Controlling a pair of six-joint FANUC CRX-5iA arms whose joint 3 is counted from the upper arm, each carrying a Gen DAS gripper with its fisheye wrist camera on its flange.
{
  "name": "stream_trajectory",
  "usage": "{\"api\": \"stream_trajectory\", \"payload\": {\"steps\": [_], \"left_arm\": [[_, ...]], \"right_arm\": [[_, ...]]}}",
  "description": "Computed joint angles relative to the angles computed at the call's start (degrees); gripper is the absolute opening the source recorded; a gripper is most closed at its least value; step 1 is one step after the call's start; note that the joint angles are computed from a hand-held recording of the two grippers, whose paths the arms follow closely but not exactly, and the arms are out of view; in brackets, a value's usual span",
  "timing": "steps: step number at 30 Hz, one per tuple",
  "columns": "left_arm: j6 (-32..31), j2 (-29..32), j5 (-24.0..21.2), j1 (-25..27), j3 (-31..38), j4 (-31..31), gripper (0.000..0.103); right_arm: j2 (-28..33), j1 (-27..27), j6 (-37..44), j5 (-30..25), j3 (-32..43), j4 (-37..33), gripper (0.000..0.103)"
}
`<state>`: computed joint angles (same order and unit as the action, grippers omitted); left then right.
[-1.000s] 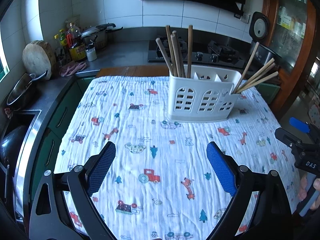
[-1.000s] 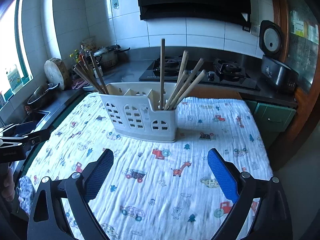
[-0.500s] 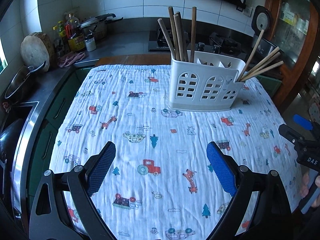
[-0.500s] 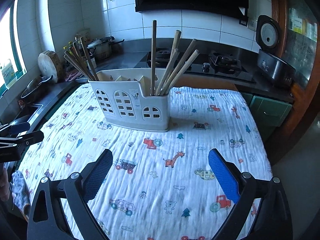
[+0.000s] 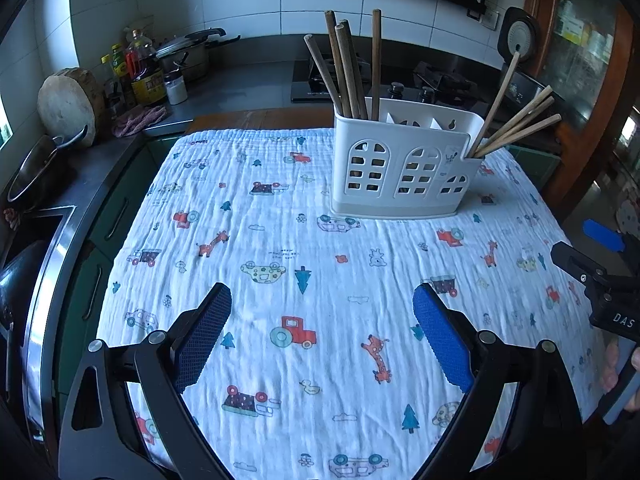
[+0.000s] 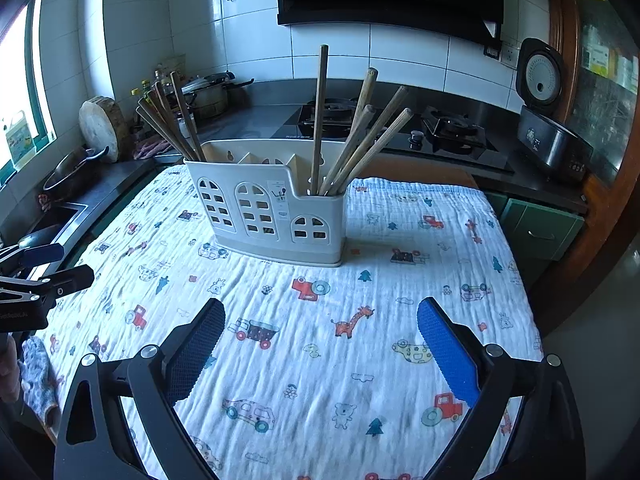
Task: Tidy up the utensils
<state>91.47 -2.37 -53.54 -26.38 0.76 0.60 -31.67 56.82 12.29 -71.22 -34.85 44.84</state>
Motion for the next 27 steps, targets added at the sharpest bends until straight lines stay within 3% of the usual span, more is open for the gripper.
{"api": "stream_trajectory", "payload": {"steps": [27], "left_arm": [[-0.3, 0.2, -0.1, -0.6, 0.4, -0.2, 0.091]], "right_arm": [[1.0, -0.1, 0.4, 0.5, 0.6, 0.1, 0.094]]}}
